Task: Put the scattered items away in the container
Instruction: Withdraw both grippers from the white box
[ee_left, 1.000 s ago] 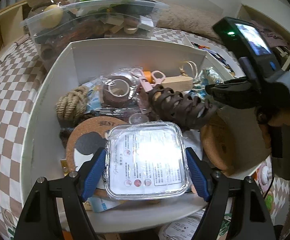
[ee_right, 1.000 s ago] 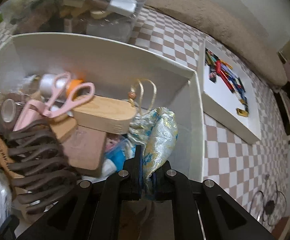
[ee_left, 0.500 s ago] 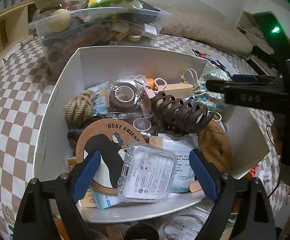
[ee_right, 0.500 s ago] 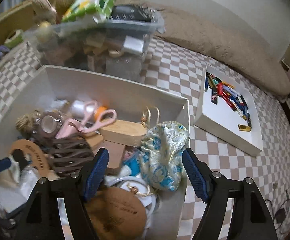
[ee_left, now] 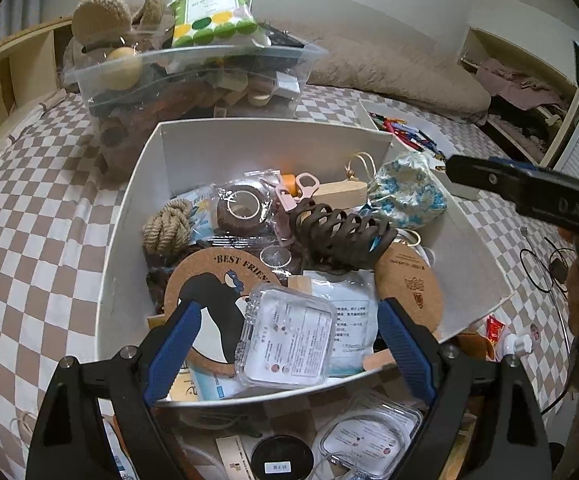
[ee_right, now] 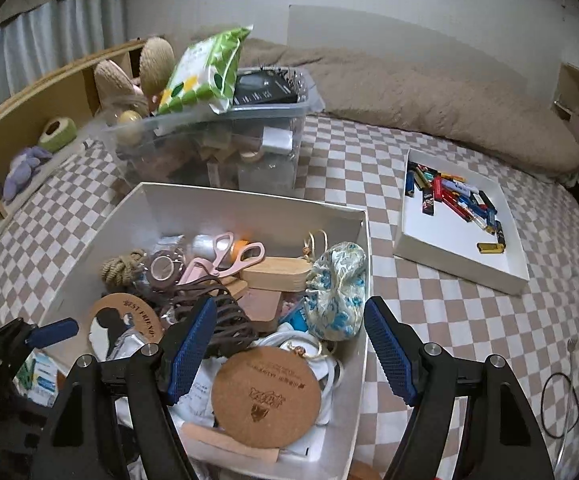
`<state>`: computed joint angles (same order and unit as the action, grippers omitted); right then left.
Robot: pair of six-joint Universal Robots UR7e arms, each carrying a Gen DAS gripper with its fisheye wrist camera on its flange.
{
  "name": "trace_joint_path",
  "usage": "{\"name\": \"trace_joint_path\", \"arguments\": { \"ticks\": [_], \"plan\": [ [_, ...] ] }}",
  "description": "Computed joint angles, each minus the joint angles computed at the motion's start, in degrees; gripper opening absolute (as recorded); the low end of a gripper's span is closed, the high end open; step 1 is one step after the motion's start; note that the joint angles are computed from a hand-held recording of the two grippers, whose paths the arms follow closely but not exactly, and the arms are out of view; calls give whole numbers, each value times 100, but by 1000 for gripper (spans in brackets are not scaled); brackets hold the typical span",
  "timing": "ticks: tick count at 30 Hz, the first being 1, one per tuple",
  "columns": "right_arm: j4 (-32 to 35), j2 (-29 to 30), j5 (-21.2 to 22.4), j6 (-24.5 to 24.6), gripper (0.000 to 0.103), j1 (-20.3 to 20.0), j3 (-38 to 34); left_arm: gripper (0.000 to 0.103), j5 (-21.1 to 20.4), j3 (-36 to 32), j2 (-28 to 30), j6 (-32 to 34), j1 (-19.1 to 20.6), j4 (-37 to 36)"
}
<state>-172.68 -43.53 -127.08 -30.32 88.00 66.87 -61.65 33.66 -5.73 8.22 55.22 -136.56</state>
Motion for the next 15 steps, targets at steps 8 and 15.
{"name": "trace_joint_path", "arguments": {
  "ticks": [8,15],
  "plan": [
    [-1103,-335,384,-87,81,36,865,93,-58,621,-370,113,-50,-577],
    [-1790,-502,372,-237,89,89,1363,94,-102,1031,-631,189,-98,-1075]
  ]
}}
